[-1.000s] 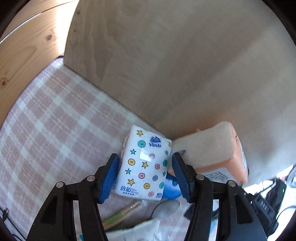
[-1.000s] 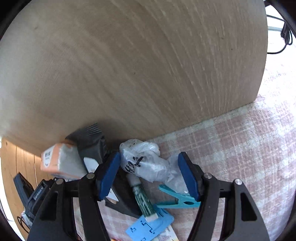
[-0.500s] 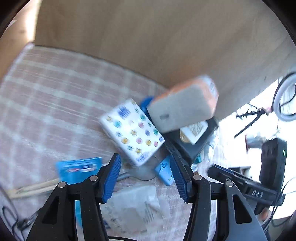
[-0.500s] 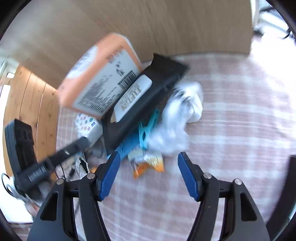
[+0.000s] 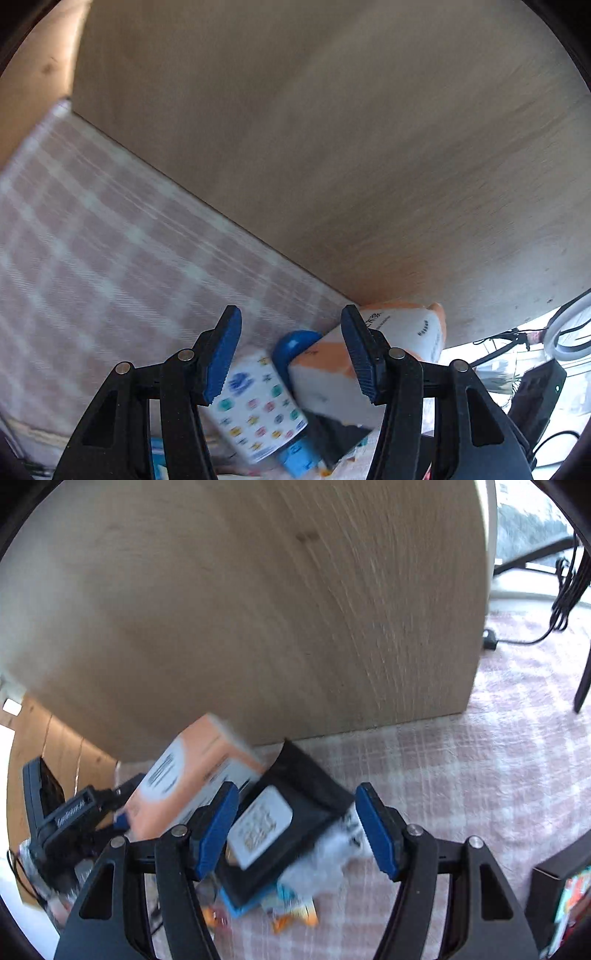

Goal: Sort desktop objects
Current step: 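Grasp the orange-and-white tissue pack with the right gripper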

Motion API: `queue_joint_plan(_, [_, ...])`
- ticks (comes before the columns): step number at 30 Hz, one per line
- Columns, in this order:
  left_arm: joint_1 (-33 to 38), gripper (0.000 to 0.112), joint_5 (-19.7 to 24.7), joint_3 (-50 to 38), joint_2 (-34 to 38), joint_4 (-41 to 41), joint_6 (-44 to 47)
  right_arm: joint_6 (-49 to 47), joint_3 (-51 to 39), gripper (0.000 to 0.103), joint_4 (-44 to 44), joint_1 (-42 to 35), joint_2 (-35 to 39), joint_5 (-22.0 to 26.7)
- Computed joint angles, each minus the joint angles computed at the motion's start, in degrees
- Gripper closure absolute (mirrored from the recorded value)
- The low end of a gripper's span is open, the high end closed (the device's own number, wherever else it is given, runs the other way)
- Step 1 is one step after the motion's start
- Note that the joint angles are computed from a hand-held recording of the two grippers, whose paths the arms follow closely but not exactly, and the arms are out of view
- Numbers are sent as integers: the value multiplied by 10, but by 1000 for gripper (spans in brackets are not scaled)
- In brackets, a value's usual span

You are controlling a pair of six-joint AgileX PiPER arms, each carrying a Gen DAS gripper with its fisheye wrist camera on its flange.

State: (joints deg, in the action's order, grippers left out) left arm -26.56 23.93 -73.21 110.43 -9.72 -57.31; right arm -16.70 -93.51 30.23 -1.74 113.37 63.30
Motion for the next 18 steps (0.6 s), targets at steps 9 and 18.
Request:
queue_joint_plan(9, [-26,60,-13,-40,55,-53,44,0,-20,38,-49,56,41,7])
queue_joint_plan(18, [-118,60,1,21,9,-66,93,-166,176,35,-119,26,-103,10])
